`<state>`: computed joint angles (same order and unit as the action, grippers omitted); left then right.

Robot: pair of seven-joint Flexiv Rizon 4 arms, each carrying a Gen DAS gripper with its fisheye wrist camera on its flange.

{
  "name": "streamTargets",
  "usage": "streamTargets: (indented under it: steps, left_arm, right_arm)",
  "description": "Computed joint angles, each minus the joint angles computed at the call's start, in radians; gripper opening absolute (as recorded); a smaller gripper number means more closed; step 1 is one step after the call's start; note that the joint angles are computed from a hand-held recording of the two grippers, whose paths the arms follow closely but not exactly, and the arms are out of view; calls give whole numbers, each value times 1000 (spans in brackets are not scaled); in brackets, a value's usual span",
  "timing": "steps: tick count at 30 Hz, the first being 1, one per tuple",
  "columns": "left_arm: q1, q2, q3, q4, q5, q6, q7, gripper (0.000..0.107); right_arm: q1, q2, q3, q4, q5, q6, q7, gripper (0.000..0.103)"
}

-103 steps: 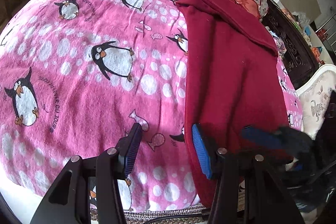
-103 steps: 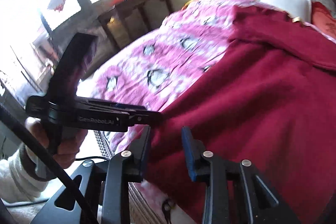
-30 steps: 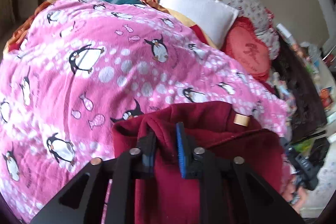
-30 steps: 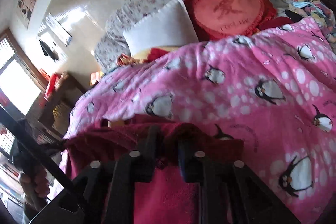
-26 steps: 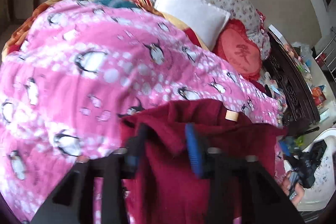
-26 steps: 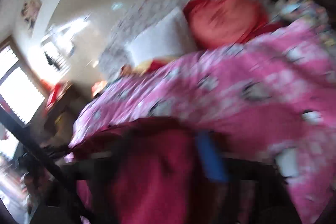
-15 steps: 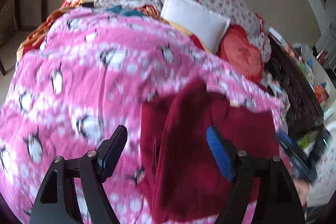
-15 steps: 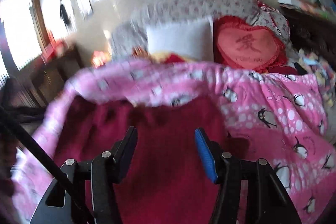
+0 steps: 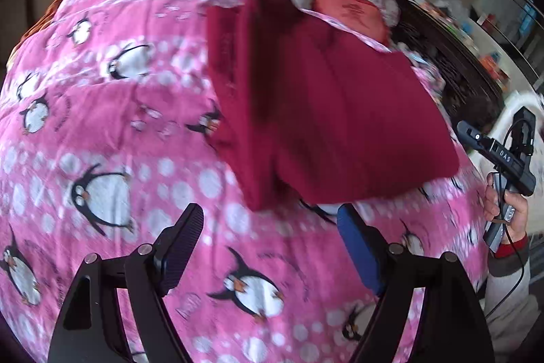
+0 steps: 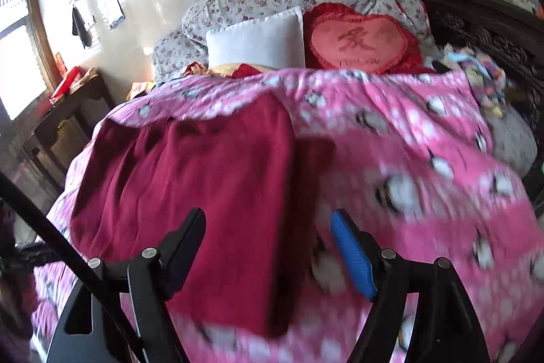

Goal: Fold small clothes
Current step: 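Grasp the folded sweatshirt edge with the left gripper and fold it over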

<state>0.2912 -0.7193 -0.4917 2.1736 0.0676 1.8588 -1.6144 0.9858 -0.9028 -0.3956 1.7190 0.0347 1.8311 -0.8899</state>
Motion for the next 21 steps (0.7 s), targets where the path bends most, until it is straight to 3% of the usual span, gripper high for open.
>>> streamTargets:
  steps: [4,6,7,8,9,10,12,14,16,19,21]
  left_arm:
    - [-180,20,165,-41,-46,6,19,80]
    - [-205,4,179,-67,-59,0,30,80]
    - [-215,-3,186,-79,-64,-5,37,80]
    - [-224,-9,191,-98,-71,-33,51,72]
    - [-230,-13,190,-120,-81,-78,69,40]
    - [-230,-13,185,-140,-97,-132,87,27]
    - [-194,-10,146,-145,-128,-179,117,16]
    - [-209,25,174,-130,-138,-171,144,9]
    - [-233,66,224,-104,-124,-153,150,9]
    - [-138,62,141,-59,-163,-147,199,9]
    - [-164,37,181,-88,-146,-208,162,10]
  right_arm:
    - [-22,21,83,94,36,104,-29,80]
    - [-103,22,195,91,8,137,-54,80]
    - [-145,17,251,77,0,140,-79,74]
    - [-168,7,274,68,-42,143,-64,61]
    - [-163,1,268,55,-72,108,-67,26]
    - [-131,-3,240,43,-37,76,-102,21]
    - [-117,-2,226,42,-26,92,-113,14]
    - [-127,20,242,62,-15,143,-134,12]
    - [-110,44,231,92,13,169,-166,10]
    - [-94,47,215,97,41,124,-190,10]
    - [-105,17,224,68,36,61,-171,10]
